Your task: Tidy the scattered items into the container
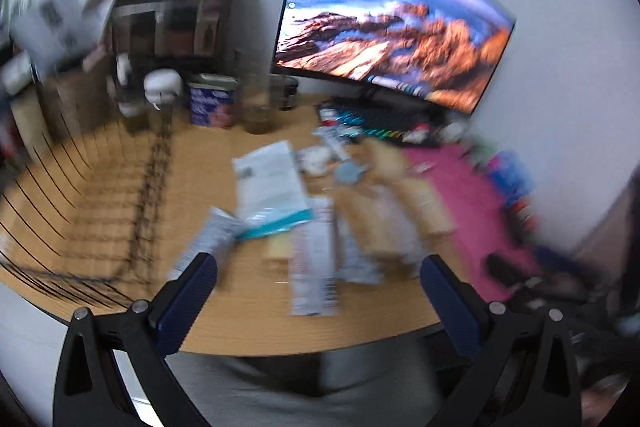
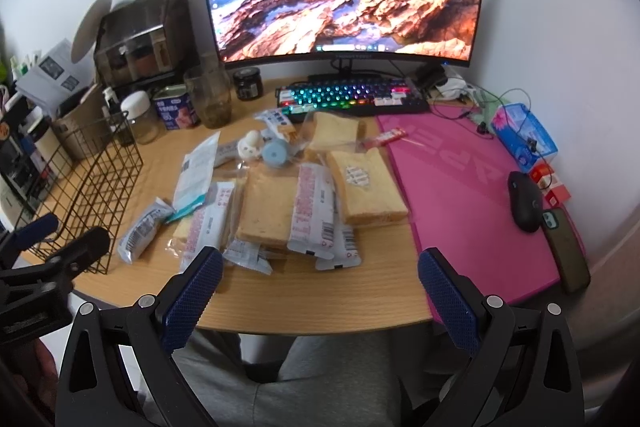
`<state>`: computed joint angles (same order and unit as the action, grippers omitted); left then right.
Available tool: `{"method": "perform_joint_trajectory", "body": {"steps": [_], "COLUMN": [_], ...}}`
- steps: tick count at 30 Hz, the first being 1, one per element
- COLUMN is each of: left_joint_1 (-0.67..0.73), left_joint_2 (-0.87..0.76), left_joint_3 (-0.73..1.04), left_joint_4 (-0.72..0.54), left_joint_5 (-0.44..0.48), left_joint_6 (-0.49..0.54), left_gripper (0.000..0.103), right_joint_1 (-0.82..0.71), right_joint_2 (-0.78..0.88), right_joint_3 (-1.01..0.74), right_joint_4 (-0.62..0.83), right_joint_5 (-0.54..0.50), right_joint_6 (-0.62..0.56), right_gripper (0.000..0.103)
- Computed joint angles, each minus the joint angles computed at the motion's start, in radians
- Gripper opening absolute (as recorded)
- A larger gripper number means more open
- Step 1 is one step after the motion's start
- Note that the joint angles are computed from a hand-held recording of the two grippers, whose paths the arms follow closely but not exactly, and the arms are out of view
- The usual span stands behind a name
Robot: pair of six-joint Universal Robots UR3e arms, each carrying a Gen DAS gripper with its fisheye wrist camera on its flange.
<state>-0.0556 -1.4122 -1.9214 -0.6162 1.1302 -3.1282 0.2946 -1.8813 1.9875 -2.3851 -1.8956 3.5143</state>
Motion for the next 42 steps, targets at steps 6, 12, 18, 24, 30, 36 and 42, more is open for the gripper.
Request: {"method": "perform_joint_trajectory", "body": {"steps": [6, 12, 18, 24, 30, 36, 42], "left_joint_1": [-0.105, -0.221, -0.244, -0.139, -0.212, -0.231, -0.248], "left_joint_2": [-0.098, -0.236, -0.282, -0.361, -0.516, -0.587, -0.657], "left_joint_3": [0.095, 0.250, 0.215, 0.322, 0.462, 0.567, 0.624], "left_joint_4": [-0.045, -0.123, 0.009, -0.130, -0.140, -0.208, -0.219], "left_joint_5": [0.258, 0.511, 0.604, 0.397, 0.566, 0.517, 0.616], "left_joint_6": [-0.047, 0.011, 0.050, 0.035, 0.103, 0.139, 0.137], "left_gripper": [0.102, 0.102, 0.102, 0.102, 0.102, 0.102, 0.101], "right_joint_1": [-0.016, -0.045, -0.087, -0.121, -0.176, -0.243, -0.288], "right_joint_2": [-0.003, 0.000, 0.007, 0.052, 0.105, 0.174, 0.212], "right_joint_3": [0.011, 0.029, 0.049, 0.054, 0.062, 0.048, 0.041], "right_joint_4": [-0.012, -0.031, -0.055, -0.085, -0.123, -0.156, -0.179], "right_joint_5": [0.017, 0.041, 0.074, 0.107, 0.152, 0.212, 0.240], "right_joint_6": [-0.007, -0.024, -0.042, -0.061, -0.083, -0.107, -0.131], "right_gripper": [0.100, 0.100, 0.100, 0.100, 0.100, 0.100, 0.100]}}
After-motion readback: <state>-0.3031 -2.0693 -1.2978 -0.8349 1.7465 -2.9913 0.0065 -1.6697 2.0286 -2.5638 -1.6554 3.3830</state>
